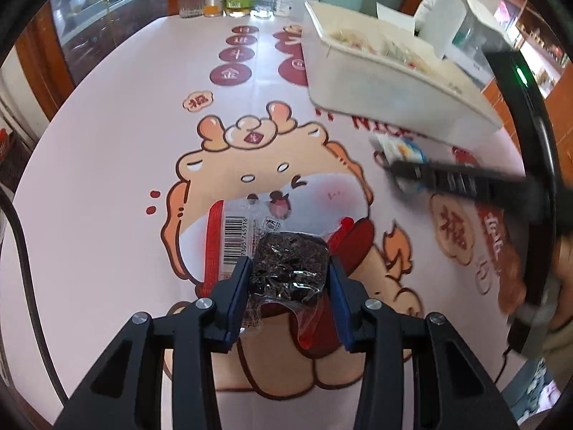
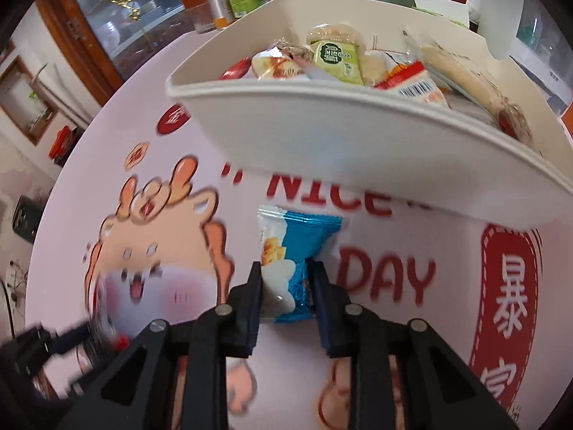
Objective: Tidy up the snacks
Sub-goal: 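Carry both held snacks over the white tray and lower them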
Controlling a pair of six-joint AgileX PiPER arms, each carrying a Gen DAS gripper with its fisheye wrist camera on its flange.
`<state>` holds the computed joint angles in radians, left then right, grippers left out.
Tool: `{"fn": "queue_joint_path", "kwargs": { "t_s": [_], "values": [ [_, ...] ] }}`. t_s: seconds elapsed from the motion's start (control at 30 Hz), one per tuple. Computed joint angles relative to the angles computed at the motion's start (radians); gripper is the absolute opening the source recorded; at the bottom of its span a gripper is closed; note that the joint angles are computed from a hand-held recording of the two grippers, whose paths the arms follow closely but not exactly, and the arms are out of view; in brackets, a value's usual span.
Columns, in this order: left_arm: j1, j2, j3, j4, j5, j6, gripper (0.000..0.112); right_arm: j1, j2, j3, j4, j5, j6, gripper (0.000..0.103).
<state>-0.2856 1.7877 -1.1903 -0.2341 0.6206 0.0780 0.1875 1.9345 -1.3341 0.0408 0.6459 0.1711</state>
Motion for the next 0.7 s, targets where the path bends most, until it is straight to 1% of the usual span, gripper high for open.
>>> {"fn": "queue_joint_path", "kwargs": {
  "t_s": [0.07, 0.17, 0.27, 0.33, 0.4, 0.5, 0.63, 0.7],
  "values": [
    [-0.017, -0.028, -0.003, 0.011, 0.008, -0.041, 0.04, -0.008, -0.069, 0.079, 0.037, -0.023, -0.053, 0.025],
    [-0.036, -0.051, -0.036, 0.009, 0.029, -0.072, 0.04, -0.034, -0.177, 0.187, 0.137, -0.051, -0.163, 0.025],
    [-0.08, -0.064, -0.108, 0.045, 0.064, -0.151, 0.04, -0.068, -0.289, 0.268, 0.23, -0.047, -0.265, 0.025],
    [-0.109, -0.069, -0.157, 0.076, 0.08, -0.2, 0.04, -0.086, -0.356, 0.304, 0.243, -0.043, -0.297, 0.025],
    [-0.145, -0.062, -0.241, 0.125, 0.113, -0.256, 0.04, -0.118, -0.421, 0.331, 0.271, -0.028, -0.349, 0.025],
    [-0.195, -0.026, -0.404, 0.199, 0.189, -0.323, 0.04, -0.165, -0.507, 0.335, 0.284, 0.008, -0.396, 0.025],
    [-0.241, 0.055, -0.67, 0.268, 0.304, -0.353, 0.04, -0.255, -0.576, 0.272, 0.312, 0.069, -0.462, 0.025],
    [-0.256, 0.108, -0.82, 0.289, 0.381, -0.357, 0.04, -0.302, -0.592, 0.225, 0.341, 0.096, -0.496, 0.025]
  ]
}}
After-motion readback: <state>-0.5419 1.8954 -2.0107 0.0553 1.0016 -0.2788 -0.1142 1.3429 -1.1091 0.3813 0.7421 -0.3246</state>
